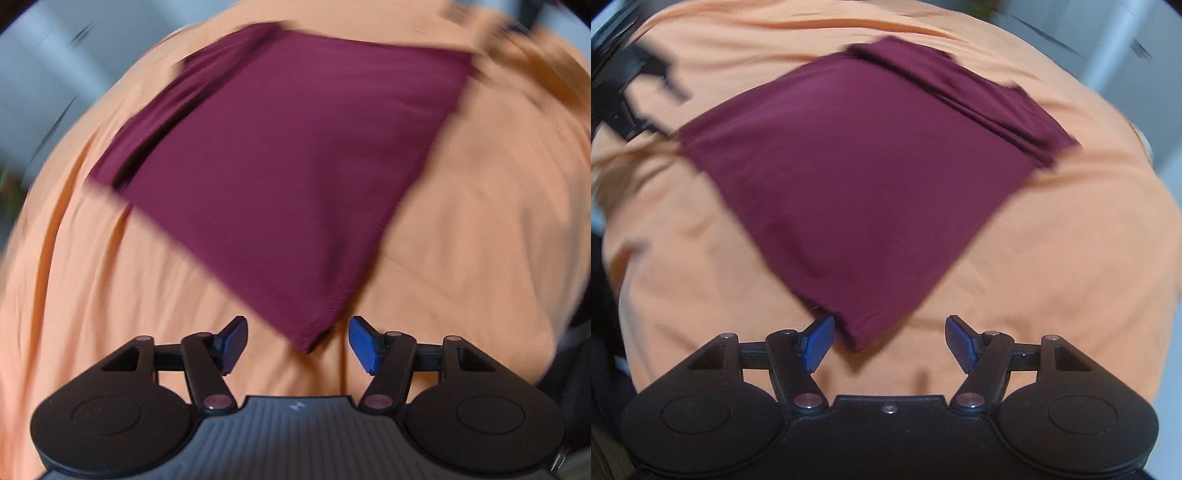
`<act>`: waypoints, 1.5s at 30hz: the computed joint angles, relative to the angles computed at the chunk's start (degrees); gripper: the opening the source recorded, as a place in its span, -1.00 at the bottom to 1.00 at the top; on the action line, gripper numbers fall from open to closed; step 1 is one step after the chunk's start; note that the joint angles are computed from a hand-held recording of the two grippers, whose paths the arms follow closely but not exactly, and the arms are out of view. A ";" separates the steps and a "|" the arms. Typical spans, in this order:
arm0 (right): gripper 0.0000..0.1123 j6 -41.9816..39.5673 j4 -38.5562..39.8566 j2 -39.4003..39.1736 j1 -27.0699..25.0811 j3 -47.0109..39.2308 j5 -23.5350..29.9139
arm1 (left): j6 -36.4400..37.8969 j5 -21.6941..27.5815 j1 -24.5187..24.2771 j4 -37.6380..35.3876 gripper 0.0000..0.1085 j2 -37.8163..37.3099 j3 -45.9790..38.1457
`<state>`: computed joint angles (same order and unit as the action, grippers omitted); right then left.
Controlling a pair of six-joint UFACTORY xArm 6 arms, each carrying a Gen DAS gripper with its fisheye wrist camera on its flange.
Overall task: Fold small clothes
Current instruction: 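Fold the collar edge down toward the hem with both grippers and release, then grasp the maroon sweater's hem edge with both grippers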
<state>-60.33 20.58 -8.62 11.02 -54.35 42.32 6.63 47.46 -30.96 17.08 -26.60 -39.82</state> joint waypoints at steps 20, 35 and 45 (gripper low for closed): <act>0.25 -4.13 -0.20 2.31 -0.36 -4.11 3.91 | 23.20 0.93 4.56 -12.87 -0.64 12.24 -10.05; 0.29 -2.05 0.30 6.04 -1.26 -8.38 4.37 | 30.75 12.96 15.24 -32.75 -0.77 19.42 -25.54; 0.34 -2.28 3.97 8.84 -2.93 -13.42 9.24 | 8.10 1.26 20.40 -30.40 -0.77 30.58 -33.37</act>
